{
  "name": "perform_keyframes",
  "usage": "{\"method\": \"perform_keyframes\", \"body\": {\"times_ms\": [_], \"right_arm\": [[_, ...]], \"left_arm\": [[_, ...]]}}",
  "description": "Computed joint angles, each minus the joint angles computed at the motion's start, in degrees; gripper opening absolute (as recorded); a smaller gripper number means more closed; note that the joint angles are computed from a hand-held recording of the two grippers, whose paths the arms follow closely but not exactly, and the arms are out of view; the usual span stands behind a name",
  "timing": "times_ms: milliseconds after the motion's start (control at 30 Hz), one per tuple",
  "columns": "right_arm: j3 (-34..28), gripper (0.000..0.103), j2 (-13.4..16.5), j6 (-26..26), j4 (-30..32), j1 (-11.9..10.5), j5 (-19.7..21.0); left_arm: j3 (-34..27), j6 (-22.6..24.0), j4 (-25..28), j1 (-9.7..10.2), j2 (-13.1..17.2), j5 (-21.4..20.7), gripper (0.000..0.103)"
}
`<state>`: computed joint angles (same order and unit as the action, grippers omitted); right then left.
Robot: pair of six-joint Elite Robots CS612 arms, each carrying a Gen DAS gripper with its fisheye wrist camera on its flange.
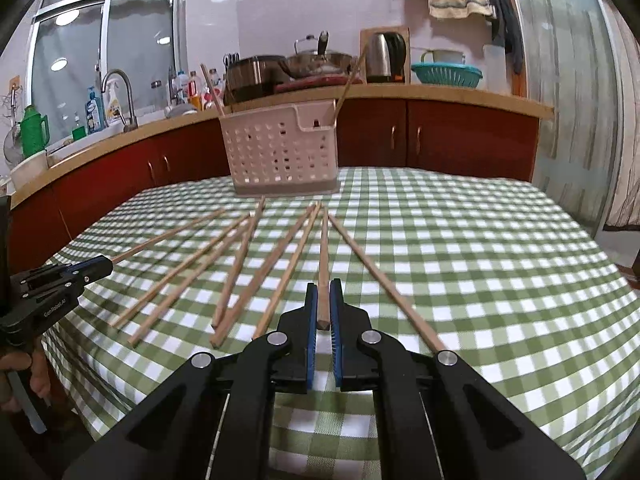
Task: Organize utensils
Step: 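Lift both held chopsticks and insert them upright into the holder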
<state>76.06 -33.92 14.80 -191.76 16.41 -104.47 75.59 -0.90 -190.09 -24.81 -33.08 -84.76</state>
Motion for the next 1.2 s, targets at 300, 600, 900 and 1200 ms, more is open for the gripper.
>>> {"method": "perform_keyframes", "body": {"times_ms": [300,600,900,1200], "right_arm": [[-0.08,0.007,-0.69,-1.88,-3.5,0.38,-1.36],[-0.44,0.007,-1.25,-3.91,-6.2,0.72,-2.08],[-0.83,0.007,-2.22,-5.23,-7.33,0.85,-2.1],[-3.19,0.007,-1.79,-6.26,-5.7,0.55,-1.21]], "left_arm": [[0.79,-1.26,-4.01,0.24,-1.32,-0.37,0.006],[1.03,-2.99,-5.92,0.75,-2.99,-1.59,0.006],[0.63,-4.32,-6.49,1.31,-4.24,-3.38,0.006],[-2.62,-3.66,-3.94,1.81,-3.65,-4.75,0.006]]}}
